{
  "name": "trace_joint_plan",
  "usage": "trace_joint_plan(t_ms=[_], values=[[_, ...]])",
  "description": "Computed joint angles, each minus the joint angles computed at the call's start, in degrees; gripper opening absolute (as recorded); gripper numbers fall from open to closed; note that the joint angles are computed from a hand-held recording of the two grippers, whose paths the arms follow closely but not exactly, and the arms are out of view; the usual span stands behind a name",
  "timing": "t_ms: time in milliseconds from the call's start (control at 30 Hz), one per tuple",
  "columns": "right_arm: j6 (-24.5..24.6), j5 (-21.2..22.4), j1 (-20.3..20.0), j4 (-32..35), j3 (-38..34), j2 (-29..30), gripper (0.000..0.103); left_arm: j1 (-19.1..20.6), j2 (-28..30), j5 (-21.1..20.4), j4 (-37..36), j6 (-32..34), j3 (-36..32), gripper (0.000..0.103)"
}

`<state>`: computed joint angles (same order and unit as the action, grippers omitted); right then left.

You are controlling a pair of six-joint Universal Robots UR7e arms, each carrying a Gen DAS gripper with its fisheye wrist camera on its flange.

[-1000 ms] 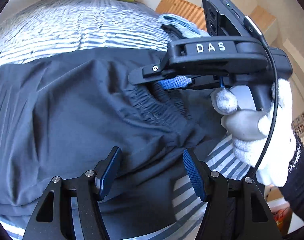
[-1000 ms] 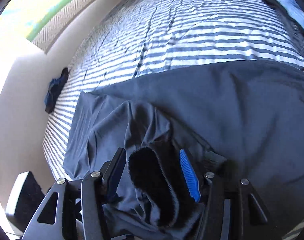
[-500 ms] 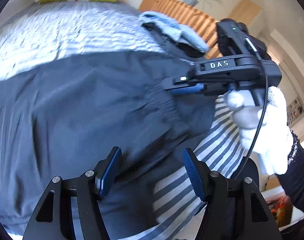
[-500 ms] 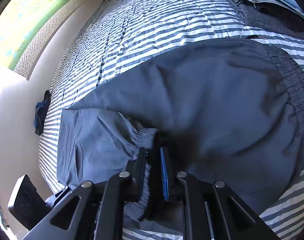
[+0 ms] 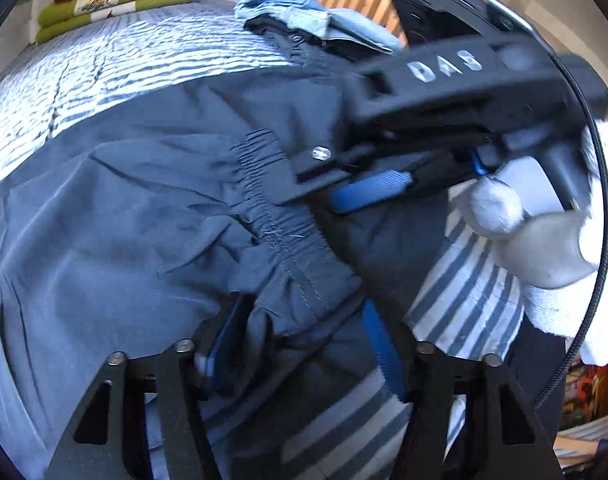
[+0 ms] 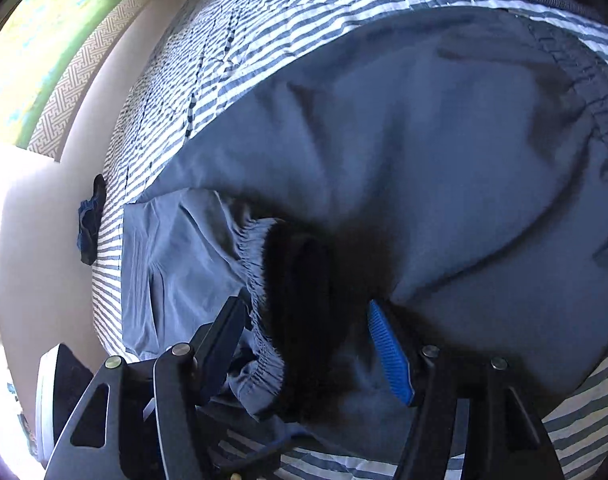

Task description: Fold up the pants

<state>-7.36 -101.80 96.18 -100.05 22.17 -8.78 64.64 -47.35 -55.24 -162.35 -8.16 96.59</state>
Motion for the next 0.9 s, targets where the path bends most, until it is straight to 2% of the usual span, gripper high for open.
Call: trace_joint_plan(t_ms=[33, 67, 100, 133, 167, 267, 367, 467, 567, 667, 733, 867, 900], values=[[0.4, -0.11, -0.2, 0.64, -0.57, 0.19, 0.06, 0.39, 0.27, -0.56, -0.7, 0.44, -0.16, 0.052], [0.76, 0.48, -0.46, 0.8, -0.56, 0.03, 0.06, 0.55, 0.06, -1.23, -1.17, 0.38, 0.14, 0.041], [0.87, 0.66, -0.55, 0.49, -0.08, -0.33, 0.059, 0.79, -0.21, -2.2, -1.68, 0.14, 0.37, 0.034], [0.89, 0.54, -0.48, -0.94, 1.61, -1.33, 0.059, 1.06, -0.52, -3.13, -2.4, -0.29, 0.67, 0.031], [0.53, 0.45, -0.4, -2.39, 3.4, -2.34, 0.059, 1.29, -0.89, -3.8, -3.23, -0.94, 1.06, 0.023], [-0.24, 1.52, -0.12, -3.9, 6.93, -4.65, 0.06, 2.46, -2.42, -7.34, -6.75, -3.59, 2.68, 0.015], [0.58, 2.89, -0.13, -1.81, 6.82, -4.84, 0.06, 3.28, -3.3, -9.77, -9.26, -5.23, 3.69, 0.012], [3.76, 6.28, -0.87, 2.17, 4.23, -3.46, 0.06, 3.14, -3.46, -9.74, -11.53, -4.85, 4.51, 0.011], [7.2, 10.72, -1.65, 2.34, 3.72, -2.86, 0.062, 2.96, -3.26, -10.09, -13.55, -3.65, 4.91, 0.011], [11.83, 14.46, -2.48, 3.05, 2.11, -1.64, 0.064, 2.24, -2.81, -8.44, -14.08, -1.28, 4.97, 0.011], [12.45, 12.31, -2.12, 5.1, -1.51, 0.39, 0.065, 2.24, -2.61, -8.9, -14.52, -1.25, 4.9, 0.011], [10.02, 7.86, -0.54, 6.06, -3.03, 1.8, 0.065, 2.23, -2.33, -9.64, -14.11, -1.07, 4.07, 0.012], [8.79, 7.08, -0.04, 6.34, -3.4, 2.13, 0.058, 1.97, -2.45, -9.26, -12.05, -0.82, 3.65, 0.017]])
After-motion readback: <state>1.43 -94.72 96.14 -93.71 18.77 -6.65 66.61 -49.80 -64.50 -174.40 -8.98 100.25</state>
